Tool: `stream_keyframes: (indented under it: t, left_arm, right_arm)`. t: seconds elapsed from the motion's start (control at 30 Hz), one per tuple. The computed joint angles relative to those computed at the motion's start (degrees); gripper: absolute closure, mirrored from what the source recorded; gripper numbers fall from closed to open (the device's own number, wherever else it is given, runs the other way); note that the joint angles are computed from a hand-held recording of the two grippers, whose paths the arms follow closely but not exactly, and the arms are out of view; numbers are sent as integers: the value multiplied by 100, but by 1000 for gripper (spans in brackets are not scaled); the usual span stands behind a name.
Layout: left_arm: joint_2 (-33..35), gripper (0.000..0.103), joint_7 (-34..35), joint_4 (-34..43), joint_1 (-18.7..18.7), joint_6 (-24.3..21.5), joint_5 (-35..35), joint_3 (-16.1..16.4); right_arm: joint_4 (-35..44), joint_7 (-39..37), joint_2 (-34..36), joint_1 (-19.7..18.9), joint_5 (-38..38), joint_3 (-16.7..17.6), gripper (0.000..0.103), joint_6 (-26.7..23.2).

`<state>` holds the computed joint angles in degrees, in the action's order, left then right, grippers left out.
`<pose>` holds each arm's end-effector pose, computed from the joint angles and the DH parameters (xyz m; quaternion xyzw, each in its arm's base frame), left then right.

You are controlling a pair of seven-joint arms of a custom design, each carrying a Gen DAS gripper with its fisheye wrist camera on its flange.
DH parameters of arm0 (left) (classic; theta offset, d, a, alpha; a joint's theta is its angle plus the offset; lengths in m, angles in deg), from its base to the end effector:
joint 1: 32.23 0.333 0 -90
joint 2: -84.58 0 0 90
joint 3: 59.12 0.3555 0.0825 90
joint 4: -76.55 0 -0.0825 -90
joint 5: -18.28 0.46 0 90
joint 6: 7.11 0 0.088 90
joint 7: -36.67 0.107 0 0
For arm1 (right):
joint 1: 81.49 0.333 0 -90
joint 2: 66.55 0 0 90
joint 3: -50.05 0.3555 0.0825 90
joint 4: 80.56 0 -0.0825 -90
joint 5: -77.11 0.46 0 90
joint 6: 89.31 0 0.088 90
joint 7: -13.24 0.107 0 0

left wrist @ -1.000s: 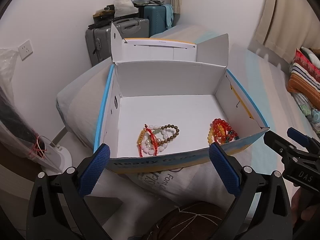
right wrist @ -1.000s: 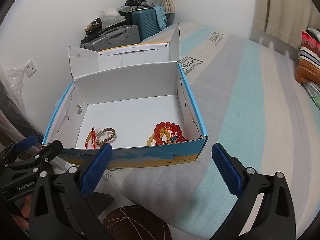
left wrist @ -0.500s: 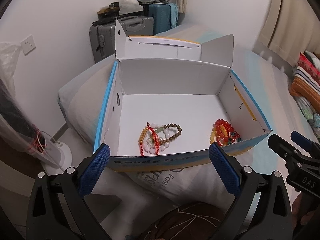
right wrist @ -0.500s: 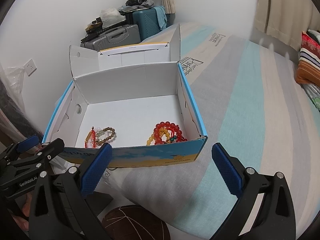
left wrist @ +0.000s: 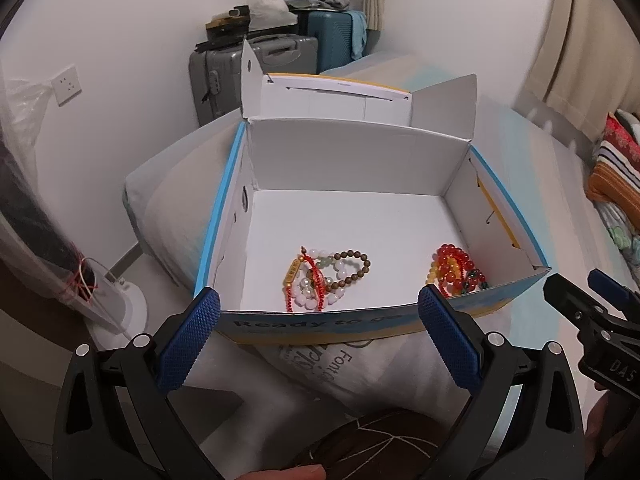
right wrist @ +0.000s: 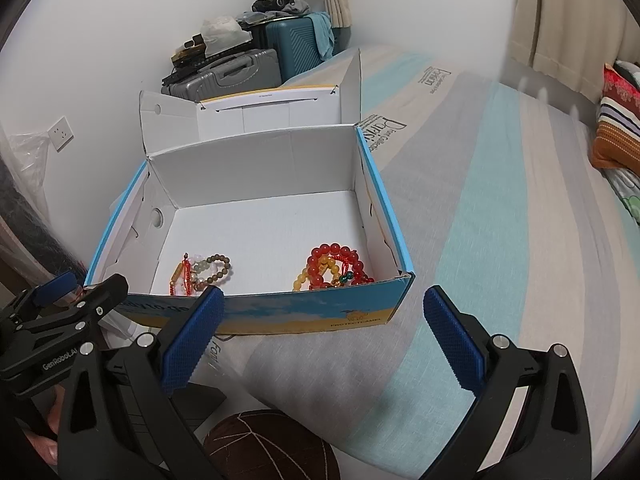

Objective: Organize jewelry

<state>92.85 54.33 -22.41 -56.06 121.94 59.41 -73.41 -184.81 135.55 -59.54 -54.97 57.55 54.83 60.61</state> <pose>0.5829 -0.4218 0.5578 -0.7420 0.5744 -0.2311 0.2570 0.6117 0.3776 0.5564 -0.7296 0.5877 -0.1957 0.2899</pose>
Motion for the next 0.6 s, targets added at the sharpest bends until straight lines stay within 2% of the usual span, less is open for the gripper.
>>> stream_keyframes:
  t: [0.2,0.47,0.6]
  left_arm:
    - [24,6,30,21,-38,-35,96,-6]
    - [38,6,235,35,-9,115,-145,-11]
    - [44,6,240,62,-22,38,-150,-5]
  right_arm:
    - [-35,-11,-31,-5,16,6,7,-10]
    - [-33,-32,-28,-24,53,2,7,4]
    - [-41,-39,-33,-32,59,3,7,4]
